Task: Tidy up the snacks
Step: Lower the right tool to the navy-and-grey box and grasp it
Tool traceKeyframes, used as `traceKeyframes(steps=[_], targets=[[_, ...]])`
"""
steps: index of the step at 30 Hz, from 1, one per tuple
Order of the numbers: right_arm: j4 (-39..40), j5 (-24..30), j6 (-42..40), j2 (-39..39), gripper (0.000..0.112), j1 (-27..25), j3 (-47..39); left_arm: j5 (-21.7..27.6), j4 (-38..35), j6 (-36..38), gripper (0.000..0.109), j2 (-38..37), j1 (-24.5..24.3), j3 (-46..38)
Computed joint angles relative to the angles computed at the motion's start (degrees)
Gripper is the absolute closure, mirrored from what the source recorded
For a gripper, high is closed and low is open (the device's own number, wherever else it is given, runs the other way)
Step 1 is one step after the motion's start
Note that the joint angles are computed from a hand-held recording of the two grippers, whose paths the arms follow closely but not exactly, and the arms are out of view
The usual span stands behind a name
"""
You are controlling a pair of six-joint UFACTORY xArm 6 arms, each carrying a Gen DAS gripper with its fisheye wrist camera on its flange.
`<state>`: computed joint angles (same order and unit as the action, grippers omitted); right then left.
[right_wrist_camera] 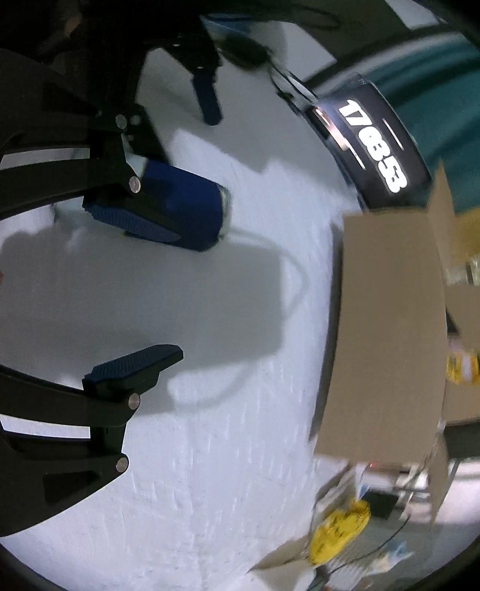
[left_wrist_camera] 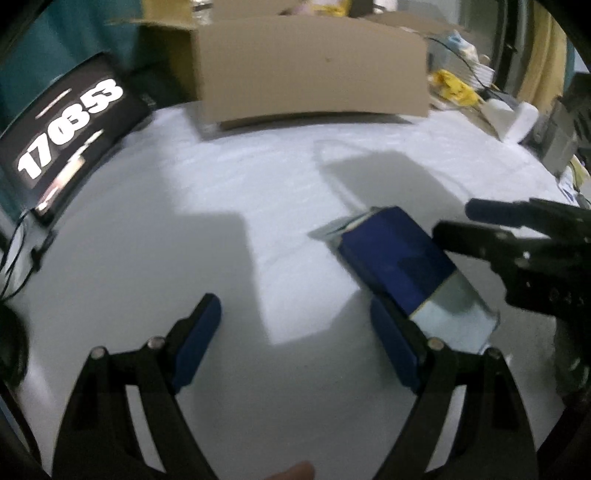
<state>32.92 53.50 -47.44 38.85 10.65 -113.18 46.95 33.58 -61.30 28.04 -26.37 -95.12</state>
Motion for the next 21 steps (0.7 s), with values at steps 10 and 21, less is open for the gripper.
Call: traceKeyframes(steps=[10, 21], targets=[[-1.04, 6.04, 6.67, 9.87, 0.051, -4.51, -18.00, 2.23, -8.82, 11.85, 0.024, 15.15, -0.39, -22.98], [-0.42, 6.44, -1.24, 3.57, 0.051, -1.63, -8.04, -3.54, -2.22, -1.23, 0.024, -0.70, 1.93, 1.07]])
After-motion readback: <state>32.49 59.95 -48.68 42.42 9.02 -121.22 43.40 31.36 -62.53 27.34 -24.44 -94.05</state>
